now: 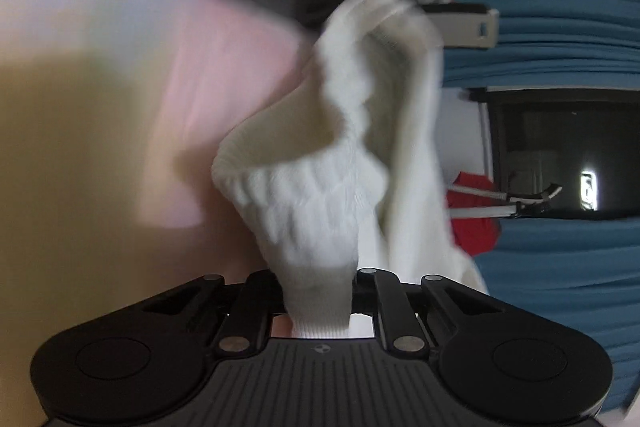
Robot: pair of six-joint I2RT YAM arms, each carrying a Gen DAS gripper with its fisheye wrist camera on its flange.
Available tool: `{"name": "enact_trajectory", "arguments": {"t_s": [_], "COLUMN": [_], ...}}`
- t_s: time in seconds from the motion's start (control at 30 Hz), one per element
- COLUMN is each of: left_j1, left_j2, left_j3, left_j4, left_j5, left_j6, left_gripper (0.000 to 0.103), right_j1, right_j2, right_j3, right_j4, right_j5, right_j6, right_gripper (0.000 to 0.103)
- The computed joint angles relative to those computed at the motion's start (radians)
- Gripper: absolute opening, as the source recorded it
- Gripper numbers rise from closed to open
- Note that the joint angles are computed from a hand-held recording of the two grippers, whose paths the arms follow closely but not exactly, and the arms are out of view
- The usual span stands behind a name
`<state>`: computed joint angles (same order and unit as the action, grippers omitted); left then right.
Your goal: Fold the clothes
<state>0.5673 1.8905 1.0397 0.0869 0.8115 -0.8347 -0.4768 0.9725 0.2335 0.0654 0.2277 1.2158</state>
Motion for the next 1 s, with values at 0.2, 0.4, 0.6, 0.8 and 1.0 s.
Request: {"name": "enact_trajectory", "arguments": {"t_s": [0.2, 0.4, 0.6, 0.8, 1.0], "left_j1": [0.124, 0.108, 0.078, 0.113, 0.146], "left_j2": [0.001, 0.136, 0.27, 0.215, 0.003], "left_j3": [0.291, 0.56, 0.666, 0.68, 0.528], "left_j4": [-0.454, -0.793, -0.839, -0.908, -0.825], "left_j5": [0.129, 0.001, -0.141, -0.199, -0.213], "left_j6": [0.269, 0.57, 0.704, 0.888, 0.999], "left_gripper": [0.011, 0.011, 0.018, 0.064, 0.082], "right_j1": [-0.034, 0.024, -0.077, -0.015, 0.279], "right_j2": [-0.118, -0.21, -0.02, 0.006, -0.074], "right_j3": [-0.006, 0.046, 0.081, 0.141, 0.222], "right_j4": [-0.091, -0.307, -0.347, -0.41, -0.57], "right_j5": [0.071, 0.255, 0.125, 0.198, 0.584], "right_j6": [-0.04, -0.035, -0.106, -0.148, -0.097], "right_gripper": [0.008, 0.008, 0.009, 0.019, 0.077]}}
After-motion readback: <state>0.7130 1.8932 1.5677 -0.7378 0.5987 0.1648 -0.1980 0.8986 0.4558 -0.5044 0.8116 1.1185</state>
